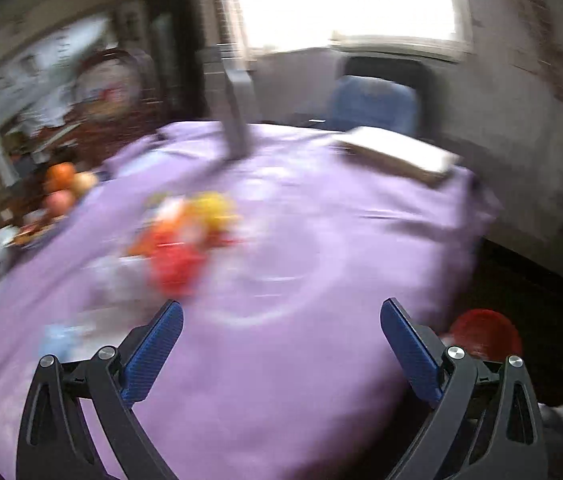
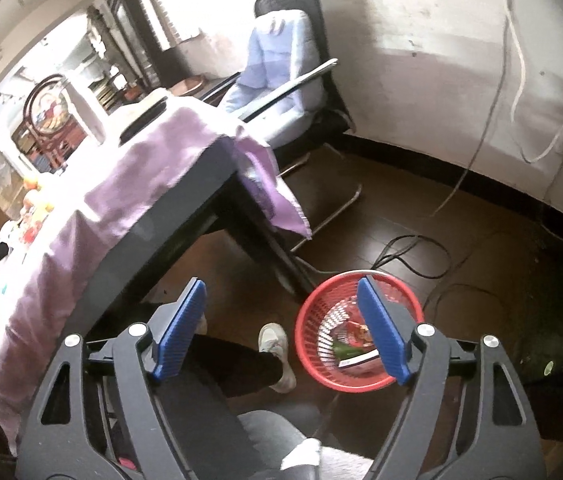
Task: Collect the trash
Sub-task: 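Move both tools back over the table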
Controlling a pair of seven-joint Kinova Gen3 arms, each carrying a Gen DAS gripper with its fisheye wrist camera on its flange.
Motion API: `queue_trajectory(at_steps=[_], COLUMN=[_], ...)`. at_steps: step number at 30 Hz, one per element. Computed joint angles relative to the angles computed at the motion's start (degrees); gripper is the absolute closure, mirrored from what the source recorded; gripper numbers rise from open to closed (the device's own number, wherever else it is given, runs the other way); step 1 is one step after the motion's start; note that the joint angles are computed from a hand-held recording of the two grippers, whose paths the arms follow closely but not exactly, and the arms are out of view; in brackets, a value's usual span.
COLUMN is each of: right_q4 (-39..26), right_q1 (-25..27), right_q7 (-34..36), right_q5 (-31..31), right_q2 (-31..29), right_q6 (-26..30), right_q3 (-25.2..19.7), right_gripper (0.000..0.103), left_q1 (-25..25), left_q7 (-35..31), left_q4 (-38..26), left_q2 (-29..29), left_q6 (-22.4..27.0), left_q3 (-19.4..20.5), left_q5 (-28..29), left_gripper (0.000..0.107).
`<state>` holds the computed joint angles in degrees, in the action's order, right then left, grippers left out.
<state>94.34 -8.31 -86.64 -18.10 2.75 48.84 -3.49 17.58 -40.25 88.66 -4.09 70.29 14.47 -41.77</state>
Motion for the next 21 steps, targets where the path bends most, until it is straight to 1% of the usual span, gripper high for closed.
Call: queue_trajectory(at_steps=[1, 4, 6, 8, 11, 12, 13, 14, 16, 18, 21], right_q4=[-0.4, -2.1, -3.6, -4.9, -8.6, -10.0, -11.2, -12.2, -15.5, -19.1, -25.3], right_q1=[-0.5, -2.8, -4.5, -6.1, -9.4, -10.7, -11.9, -13.0, -15.8, -18.5, -23.5], right_q7=[-0.6, -2.2, -2.8, -3.1, -3.3, -3.4, -3.5, -3.6, -3.3, -2.5, -2.1], right_q5=[0.5, 2.0, 2.2, 2.2, 1.8, 2.1, 2.5, 2.8, 3.6, 4.0, 6.7], right_q2=[0.0, 0.2, 0.7, 1.3, 3.4, 4.2, 5.0, 5.6, 7.6, 9.9, 14.1], right_q6=[0.2, 0.4, 0.3, 0.3, 0.6, 0.7, 0.7, 0.7, 1.0, 1.6, 3.5], right_q3=[-0.4, -1.9, -2.9, -3.8, -5.8, -6.4, -6.9, -7.4, -8.7, -9.8, -10.7], right_gripper=[0.027, 0.024, 0.022, 0.022, 0.021, 0.021, 0.021, 0.021, 0.021, 0.021, 0.021], left_q1=[-0.8, -5.7, -9.3, -13.6, -15.8, -15.9, -16.1, -17.3, -20.7, -22.5, -24.8], left_q7=[-0.7, -3.7, -6.7, -11.3, -18.3, -20.6, -22.9, -25.3, -28.7, -30.1, -33.9], left_q4=[0.8, 3.1, 4.1, 4.4, 4.8, 4.6, 4.5, 4.6, 4.9, 5.9, 6.3], left_q2=[-1.2, -5.0, -6.7, -7.7, -8.6, -8.4, -8.3, -7.9, -7.1, -7.0, -6.6], left_q6=[-0.1, -0.5, -1.2, -2.3, -4.8, -5.1, -5.2, -5.6, -6.5, -7.5, -7.8], left_q3=[-1.1, -4.9, -8.1, -11.5, -19.5, -22.1, -24.0, -25.2, -25.4, -25.7, -28.0], left_q5=[0.3, 2.4, 4.5, 8.2, 14.7, 16.6, 18.3, 20.0, 22.3, 23.4, 29.6], left_gripper=[0.01, 0.01, 0.01, 0.01, 0.01, 0.01, 0.01, 0.01, 0.01, 0.01, 0.009])
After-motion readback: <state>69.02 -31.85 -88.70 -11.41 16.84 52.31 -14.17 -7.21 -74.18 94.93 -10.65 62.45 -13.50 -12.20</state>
